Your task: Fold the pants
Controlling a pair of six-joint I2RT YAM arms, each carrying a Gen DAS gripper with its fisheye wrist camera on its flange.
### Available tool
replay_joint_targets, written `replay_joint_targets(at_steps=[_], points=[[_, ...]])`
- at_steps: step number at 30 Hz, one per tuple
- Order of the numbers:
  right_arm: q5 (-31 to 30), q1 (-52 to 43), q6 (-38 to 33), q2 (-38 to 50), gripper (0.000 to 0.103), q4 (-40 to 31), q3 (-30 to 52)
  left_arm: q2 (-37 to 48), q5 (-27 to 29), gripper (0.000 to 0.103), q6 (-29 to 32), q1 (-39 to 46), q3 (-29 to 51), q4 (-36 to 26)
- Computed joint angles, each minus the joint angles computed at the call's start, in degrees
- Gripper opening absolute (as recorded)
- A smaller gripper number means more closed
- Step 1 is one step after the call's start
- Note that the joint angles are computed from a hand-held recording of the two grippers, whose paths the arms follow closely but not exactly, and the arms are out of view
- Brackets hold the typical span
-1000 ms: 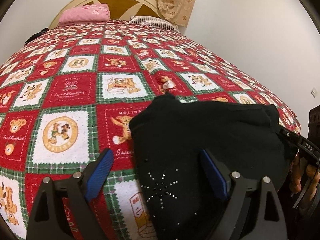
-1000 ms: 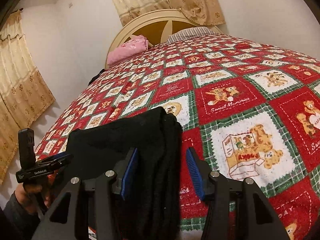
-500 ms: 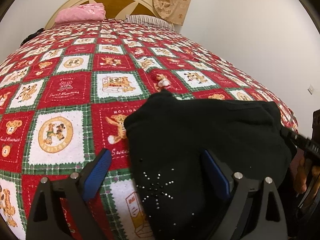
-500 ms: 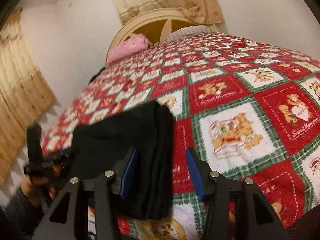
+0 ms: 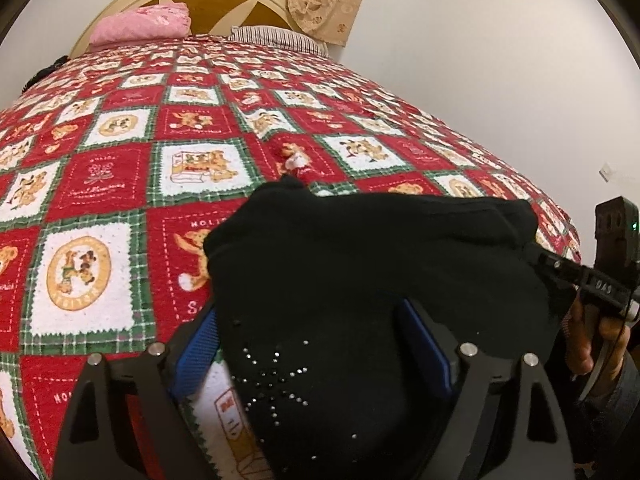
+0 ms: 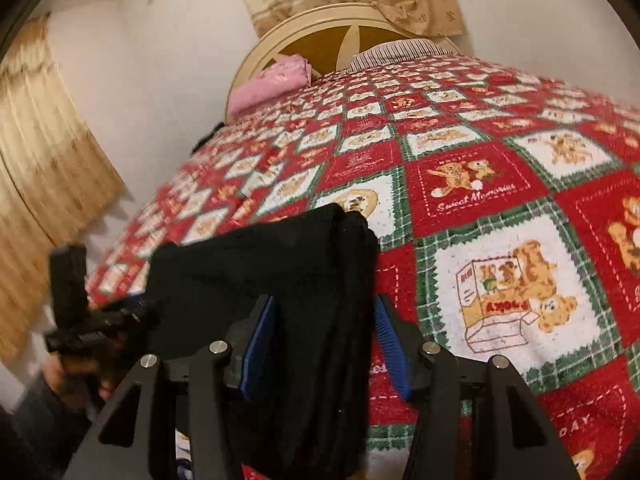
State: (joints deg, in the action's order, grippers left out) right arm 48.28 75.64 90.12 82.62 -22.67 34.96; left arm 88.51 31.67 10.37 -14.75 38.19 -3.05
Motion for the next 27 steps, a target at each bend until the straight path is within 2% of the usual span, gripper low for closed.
replay_joint_targets(at_steps=[4,10,12,14,17,19,23,27], points=[[-0.66,-0.43,0.22,-3.21,0.051,4.57,-3.80,0.16,1.72,0.083,0.37,0.93,0.51,-1.31],[0.07,-0.23,0.97,-0.96,0.050,3.57,-2.52,0.47,3.90,0.074,1.46,2.54,0.84,-2.56],[0.44,-0.20,1.87,-0.95,0.043,2.86,-2.24,0.20,3.47,0.065,1.08,1.97,0.83,-2.36],[2.07,0.84,2.58,-1.27,0.030,2.88,-1.94,0.42,5.14,0.042,0.58,2.51,1.10,-2.58],[3.61,2.36,3.53,-0.24,0.027,-0.30,0.85,1.44,9.79,0.023,-0.08,4.76,1.84,-3.44],[4.25,2.73,3.63,0.36,0.026,-3.15,3.37,1.19,11.58,0.018,0.10,5.99,2.05,-4.29],[4.76,2.43,-0.09,-0.25,0.026,-5.67,7.07,-1.12,14.73,0.015,1.06,8.55,1.78,-6.31],[1.99,-1.01,-10.61,-0.87,0.026,-2.82,10.28,-2.86,18.86,0.015,3.11,13.55,2.60,-9.39]])
